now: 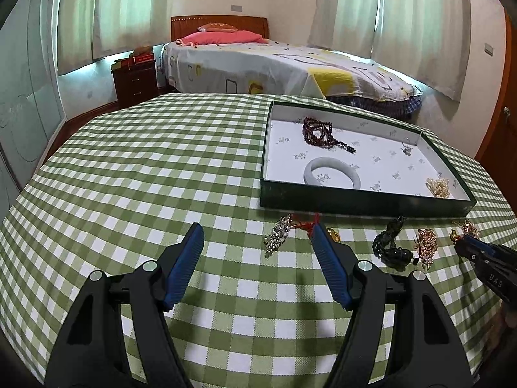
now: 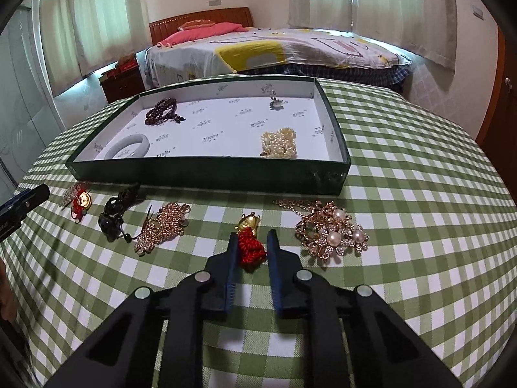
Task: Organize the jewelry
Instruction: 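Grasp the red tassel charm with the right tool while the left tool grasps the silver brooch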
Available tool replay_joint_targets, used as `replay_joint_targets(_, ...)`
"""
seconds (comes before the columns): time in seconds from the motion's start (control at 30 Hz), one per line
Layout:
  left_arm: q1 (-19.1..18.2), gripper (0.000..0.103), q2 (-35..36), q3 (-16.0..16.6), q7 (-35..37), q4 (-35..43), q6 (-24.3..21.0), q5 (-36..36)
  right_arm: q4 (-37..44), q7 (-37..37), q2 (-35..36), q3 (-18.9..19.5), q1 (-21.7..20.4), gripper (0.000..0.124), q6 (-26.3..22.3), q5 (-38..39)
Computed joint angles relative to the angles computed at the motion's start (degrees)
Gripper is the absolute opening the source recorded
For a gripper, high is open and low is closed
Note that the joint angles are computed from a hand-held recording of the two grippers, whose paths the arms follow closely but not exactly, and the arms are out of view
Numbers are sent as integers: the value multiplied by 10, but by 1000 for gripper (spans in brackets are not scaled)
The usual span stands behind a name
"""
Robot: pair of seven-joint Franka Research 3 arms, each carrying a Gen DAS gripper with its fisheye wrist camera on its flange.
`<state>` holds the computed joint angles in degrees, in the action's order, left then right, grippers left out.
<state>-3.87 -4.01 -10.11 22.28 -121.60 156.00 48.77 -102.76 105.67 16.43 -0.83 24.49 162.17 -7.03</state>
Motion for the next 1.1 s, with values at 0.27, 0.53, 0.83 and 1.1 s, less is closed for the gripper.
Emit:
replay_joint_targets(0.27, -7, 68, 28, 7, 84, 24, -12, -85, -2, -6, 0, 2, -1, 15, 4, 6)
replay_joint_targets(0.53, -11, 58, 64, 16, 195, 57, -21, -215, -2, -13, 0, 4, -3, 15, 6, 15)
replay_joint_targets(0.83, -13, 29, 73, 19, 239, 63, -17, -235, -3, -19, -1, 7, -5, 16, 8, 26)
replay_joint_targets(1.1, -11, 16, 55, 17, 270, 35, 17, -273, -6, -19, -2, 6, -4, 15, 12, 30)
